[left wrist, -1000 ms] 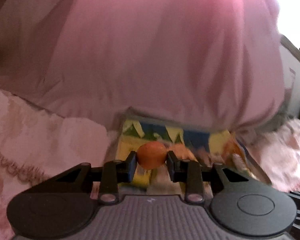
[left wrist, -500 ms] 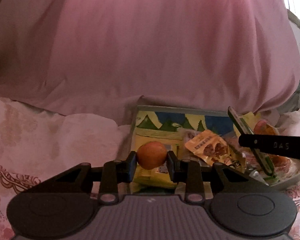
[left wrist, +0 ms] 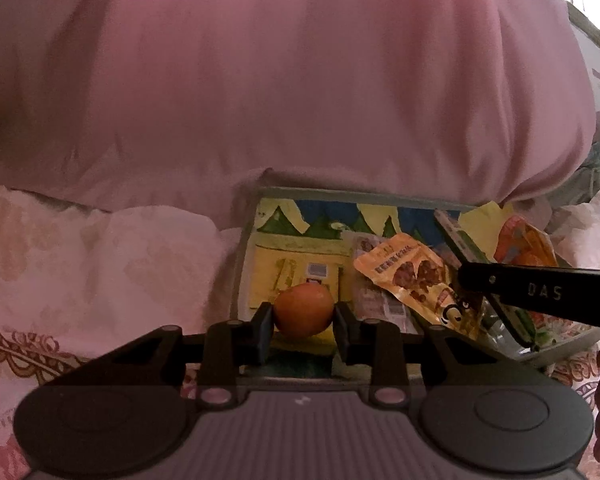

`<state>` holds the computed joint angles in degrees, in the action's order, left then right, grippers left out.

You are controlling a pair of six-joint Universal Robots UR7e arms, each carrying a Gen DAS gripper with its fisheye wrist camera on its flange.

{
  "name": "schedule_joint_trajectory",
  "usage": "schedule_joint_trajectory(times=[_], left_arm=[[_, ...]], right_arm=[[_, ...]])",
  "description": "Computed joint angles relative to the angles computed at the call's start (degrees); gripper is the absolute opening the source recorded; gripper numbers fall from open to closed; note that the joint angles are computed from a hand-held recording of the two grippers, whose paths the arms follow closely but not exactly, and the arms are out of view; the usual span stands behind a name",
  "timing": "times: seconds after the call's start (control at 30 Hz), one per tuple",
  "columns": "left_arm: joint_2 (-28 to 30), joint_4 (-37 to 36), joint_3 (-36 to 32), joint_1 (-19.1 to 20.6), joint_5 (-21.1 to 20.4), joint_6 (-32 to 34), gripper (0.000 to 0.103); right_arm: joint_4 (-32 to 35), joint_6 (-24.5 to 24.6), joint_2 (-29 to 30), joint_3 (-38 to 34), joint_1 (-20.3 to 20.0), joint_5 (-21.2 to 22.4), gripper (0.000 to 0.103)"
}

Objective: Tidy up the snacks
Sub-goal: 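Lift and carry the orange and green tube with both grippers to the tray, then open left gripper over the tray while right releases the green tube inside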

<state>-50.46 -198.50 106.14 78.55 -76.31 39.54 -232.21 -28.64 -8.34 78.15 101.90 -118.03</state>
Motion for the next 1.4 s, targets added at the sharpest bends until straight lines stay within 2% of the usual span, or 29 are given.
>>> schedule_joint_trajectory(times=[0.33,0.47,0.63,0.77,0.83,0.93,1.0,1.07,1.17,1.4], left_arm=[[-0.21,1.55,-0.01,-0.24,0.69,-2.17,0.036],[-0.01,0.39,0.53,-0.75,1.49,-1.31,0.037],[-1.01,0.85,1.31,-1.1,1.31,-2.87,0.052],[-2.56,-0.19,2.87,-1.96,2.01,-5.42,0.059],[-3.72,-0.9,4.04,-2.42,2.21,-6.96,0.069],[-5.55,-2.62,5.95,-3.17,2.66,-8.12,0.081],[-6.94,-3.54,7.29,-3.82,3.25,-9.0,0.089],[-8.3,-3.86,8.29,-4.35,3.53,-9.89,0.096],[-10.08,-4.61,9.7,-5.26,4.11,-10.4,0.102],[-14.17,-7.03,13.51,-7.72,5.45,-10.03,0.103]], right_arm=[[0.45,-1.71,0.31,-0.56,-0.04,-0.26,0.025],[-0.2,-2.1,-0.15,0.24,0.12,-0.5,0.037],[-2.57,-2.4,-1.53,2.75,0.64,-0.83,0.051],[-5.66,-2.45,-2.9,5.27,1.35,-0.99,0.059],[-7.15,-2.3,-3.68,6.7,1.87,-1.13,0.064],[-9.37,-2.04,-4.85,8.97,2.74,-0.88,0.077],[-10.86,-1.31,-5.57,10.42,3.45,-0.78,0.093],[-12.33,-1.04,-6.1,11.56,4.18,-1.0,0.099],[-14.32,-1.32,-7.1,13.62,5.27,-1.21,0.102],[-18.68,-2.97,-9.0,17.6,8.35,-4.05,0.102]])
